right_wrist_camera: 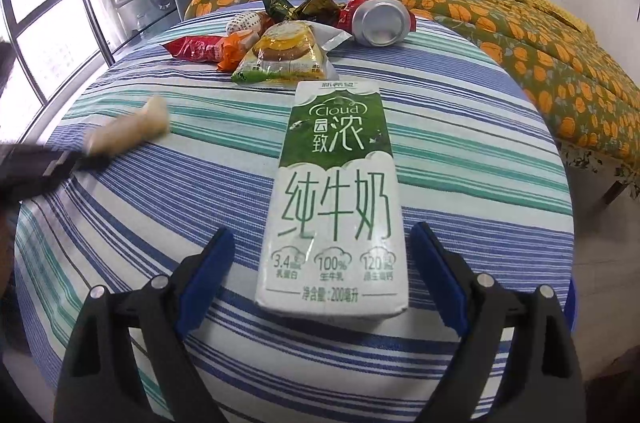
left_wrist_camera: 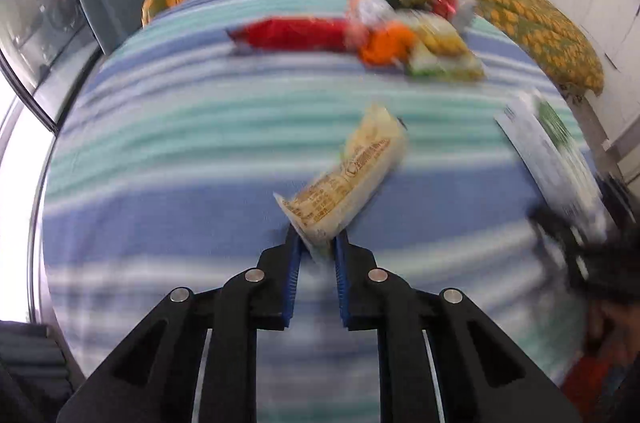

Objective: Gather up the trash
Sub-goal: 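Grasp the beige snack bar with the left tool while the right tool holds the carton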

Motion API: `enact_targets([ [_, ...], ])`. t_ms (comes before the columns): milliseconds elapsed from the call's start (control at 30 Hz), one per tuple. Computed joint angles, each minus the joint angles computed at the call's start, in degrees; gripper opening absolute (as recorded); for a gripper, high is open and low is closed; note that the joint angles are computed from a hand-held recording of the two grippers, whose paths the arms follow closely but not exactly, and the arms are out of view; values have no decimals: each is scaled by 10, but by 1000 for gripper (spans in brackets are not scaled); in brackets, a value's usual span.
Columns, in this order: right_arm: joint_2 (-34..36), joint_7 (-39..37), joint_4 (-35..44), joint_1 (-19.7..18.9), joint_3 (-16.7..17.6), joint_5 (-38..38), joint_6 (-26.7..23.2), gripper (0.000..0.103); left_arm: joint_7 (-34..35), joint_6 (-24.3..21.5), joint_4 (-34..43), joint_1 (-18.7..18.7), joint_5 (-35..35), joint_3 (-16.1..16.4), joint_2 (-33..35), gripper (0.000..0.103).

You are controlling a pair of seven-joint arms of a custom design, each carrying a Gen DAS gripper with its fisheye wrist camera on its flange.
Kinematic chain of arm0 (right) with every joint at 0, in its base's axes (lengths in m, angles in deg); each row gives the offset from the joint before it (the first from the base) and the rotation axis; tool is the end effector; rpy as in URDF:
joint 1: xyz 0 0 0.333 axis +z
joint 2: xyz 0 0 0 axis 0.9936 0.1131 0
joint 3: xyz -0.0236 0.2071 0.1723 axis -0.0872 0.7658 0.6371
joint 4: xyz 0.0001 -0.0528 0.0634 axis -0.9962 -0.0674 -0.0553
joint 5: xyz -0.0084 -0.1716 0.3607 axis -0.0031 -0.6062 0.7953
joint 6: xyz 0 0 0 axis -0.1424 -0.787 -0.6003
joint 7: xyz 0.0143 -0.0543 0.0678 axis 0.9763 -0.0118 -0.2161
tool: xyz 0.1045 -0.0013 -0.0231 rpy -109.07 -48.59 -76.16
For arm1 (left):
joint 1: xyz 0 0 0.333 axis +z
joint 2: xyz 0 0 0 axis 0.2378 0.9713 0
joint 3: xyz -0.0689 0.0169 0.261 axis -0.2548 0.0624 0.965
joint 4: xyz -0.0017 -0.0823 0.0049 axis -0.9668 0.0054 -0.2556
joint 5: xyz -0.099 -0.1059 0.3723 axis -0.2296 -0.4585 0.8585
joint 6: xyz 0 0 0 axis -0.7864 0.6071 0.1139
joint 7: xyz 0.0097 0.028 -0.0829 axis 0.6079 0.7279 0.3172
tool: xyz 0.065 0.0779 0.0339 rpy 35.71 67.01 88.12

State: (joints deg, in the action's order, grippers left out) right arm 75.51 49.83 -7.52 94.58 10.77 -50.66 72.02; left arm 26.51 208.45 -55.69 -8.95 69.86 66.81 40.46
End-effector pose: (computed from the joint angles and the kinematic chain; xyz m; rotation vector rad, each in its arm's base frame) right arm 0.6721 0.1917 0.3729 -2.2272 1.1660 -0.3161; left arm 0.6041 -0.3566 0.4056 -2.1377 1.7597 -0.4529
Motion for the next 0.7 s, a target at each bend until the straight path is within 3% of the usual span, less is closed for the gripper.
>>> enact_targets([
  [33, 0, 0, 0, 0, 0, 0, 0, 87, 1, 7, -19, 1, -9, -6, -13, 42],
  [67, 0, -1, 1, -1, 0, 1, -1, 87, 6, 16, -34, 3, -16, -12, -23, 50],
  [200, 0, -7, 1, -4, 4, 9, -4, 88, 34, 40, -64, 4, -5, -16, -48, 68],
  [267, 3, -33, 11, -22, 18, 41, -28, 92, 44, 42, -61, 1, 19, -10, -51, 76],
  [333, 9, -38, 35, -35, 19, 61, -81, 92, 55, 29, -43, -6, 49, -4, -43, 78],
  [433, 26, 23, 95, -32, -4, 44, -172, 92, 116, -5, 26, -10, 62, -2, 7, 78],
  [567, 38, 59, 146, -12, -22, -12, -208, 92, 171, -51, 122, -18, 45, 8, 80, 75],
  [667, 54, 84, 174, 9, -33, -64, -224, 92, 184, -64, 168, -23, 32, 18, 112, 66],
  [700, 60, 91, 182, 15, -36, -78, -229, 90, 185, -69, 179, -24, 26, 20, 118, 58],
])
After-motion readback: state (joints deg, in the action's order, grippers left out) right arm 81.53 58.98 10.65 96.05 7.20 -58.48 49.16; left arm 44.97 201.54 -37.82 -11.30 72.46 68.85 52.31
